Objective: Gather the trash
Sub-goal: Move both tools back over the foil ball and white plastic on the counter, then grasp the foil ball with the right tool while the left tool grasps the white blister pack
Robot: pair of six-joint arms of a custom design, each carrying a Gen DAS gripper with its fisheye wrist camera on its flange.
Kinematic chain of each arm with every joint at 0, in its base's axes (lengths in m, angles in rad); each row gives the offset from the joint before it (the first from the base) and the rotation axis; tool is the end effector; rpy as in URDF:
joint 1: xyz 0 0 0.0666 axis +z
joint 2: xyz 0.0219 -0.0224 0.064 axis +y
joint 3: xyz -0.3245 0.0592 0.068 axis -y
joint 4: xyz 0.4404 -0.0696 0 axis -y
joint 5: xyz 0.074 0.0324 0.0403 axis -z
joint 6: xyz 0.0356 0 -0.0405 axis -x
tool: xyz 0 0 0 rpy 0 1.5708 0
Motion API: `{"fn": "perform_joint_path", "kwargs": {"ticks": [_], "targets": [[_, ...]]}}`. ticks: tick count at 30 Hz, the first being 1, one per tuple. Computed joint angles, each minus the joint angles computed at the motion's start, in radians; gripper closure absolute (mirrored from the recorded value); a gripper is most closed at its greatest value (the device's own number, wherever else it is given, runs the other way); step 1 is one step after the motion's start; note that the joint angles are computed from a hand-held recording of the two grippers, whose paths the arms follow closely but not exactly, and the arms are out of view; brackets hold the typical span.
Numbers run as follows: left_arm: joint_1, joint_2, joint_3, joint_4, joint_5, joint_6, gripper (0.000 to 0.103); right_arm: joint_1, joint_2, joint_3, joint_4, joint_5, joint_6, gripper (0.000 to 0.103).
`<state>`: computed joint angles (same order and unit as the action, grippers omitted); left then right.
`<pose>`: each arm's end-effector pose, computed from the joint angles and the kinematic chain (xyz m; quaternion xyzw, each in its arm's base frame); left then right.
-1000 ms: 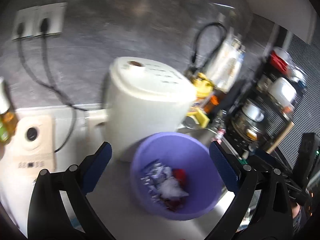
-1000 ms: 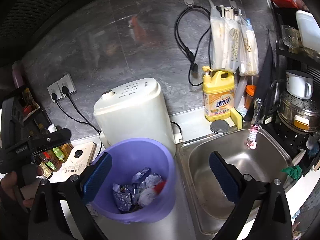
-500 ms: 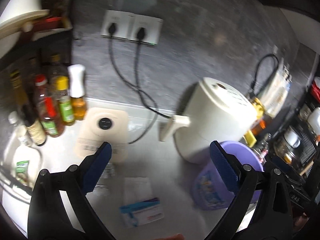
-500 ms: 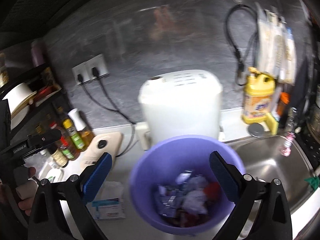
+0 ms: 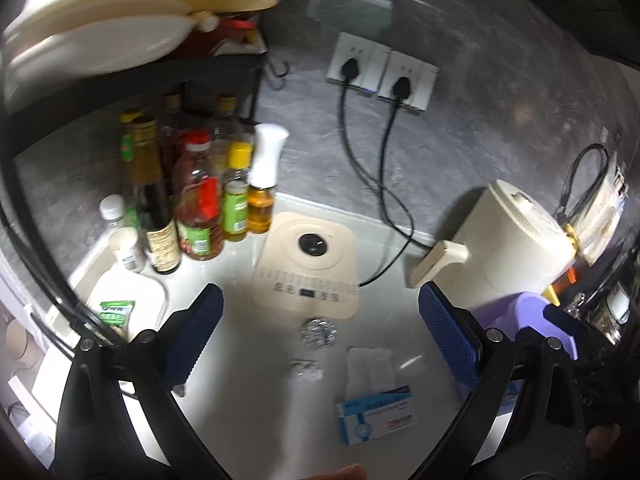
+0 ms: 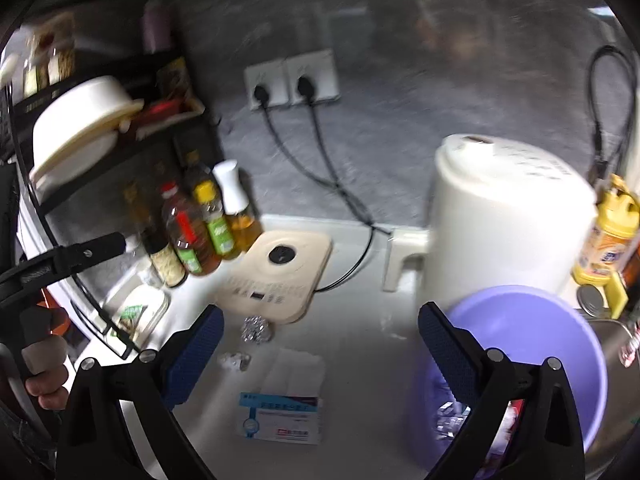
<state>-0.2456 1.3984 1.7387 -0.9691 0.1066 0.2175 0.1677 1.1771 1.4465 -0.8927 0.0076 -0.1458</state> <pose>0.5196 -0.1346 0.5444 0.0367 0.8894 -0.1502 0.4301 0.4671 0.0784 0.5094 -0.0080 0.8898 0.0679 0.4512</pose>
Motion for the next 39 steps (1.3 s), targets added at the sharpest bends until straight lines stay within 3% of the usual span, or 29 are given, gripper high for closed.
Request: {"fn": "perform_joint_path", "kwargs": {"ticks": [7, 12, 14, 16, 19, 25, 32, 35, 39], "targets": [[0.039, -0.044, -0.099, 0.033, 0.047, 0.038, 0.006, 0.036, 0.111, 0.075, -0.010, -0.050, 0.042, 0.008], [0.043, -0.113, -0.236, 0.142, 0.039, 0.105, 0.006, 0.031, 0.189, 0.121, -0.033, -0.125, 0.049, 0.008], [0.038, -0.122, -0.277, 0.167, 0.046, 0.128, 0.006, 0.034, 0.216, 0.131, -0.035, -0.119, 0.071, 0.013], [0.032, -0.118, -0.295, 0.176, 0.053, 0.147, 0.006, 0.030, 0.255, 0.158, -0.063, -0.128, 0.080, 0.024], [0.023, -0.109, -0.323, 0.204, 0.057, 0.181, 0.007, 0.014, 0.309, 0.188, -0.093, -0.174, 0.075, 0.029], [0.007, -0.067, -0.364, 0.259, 0.067, 0.267, 0.021, -0.003, 0.359, 0.211, -0.111, -0.195, 0.073, 0.036], [-0.010, 0.021, -0.363, 0.289, 0.077, 0.366, 0.037, -0.013, 0.363, 0.213, -0.124, -0.213, 0.109, 0.036], [-0.023, 0.059, -0.348, 0.284, 0.062, 0.365, 0.037, -0.016, 0.362, 0.210, -0.123, -0.231, 0.123, 0.033], [-0.034, 0.111, -0.318, 0.263, 0.047, 0.359, 0.051, -0.016, 0.374, 0.212, -0.120, -0.225, 0.116, 0.030]]}}
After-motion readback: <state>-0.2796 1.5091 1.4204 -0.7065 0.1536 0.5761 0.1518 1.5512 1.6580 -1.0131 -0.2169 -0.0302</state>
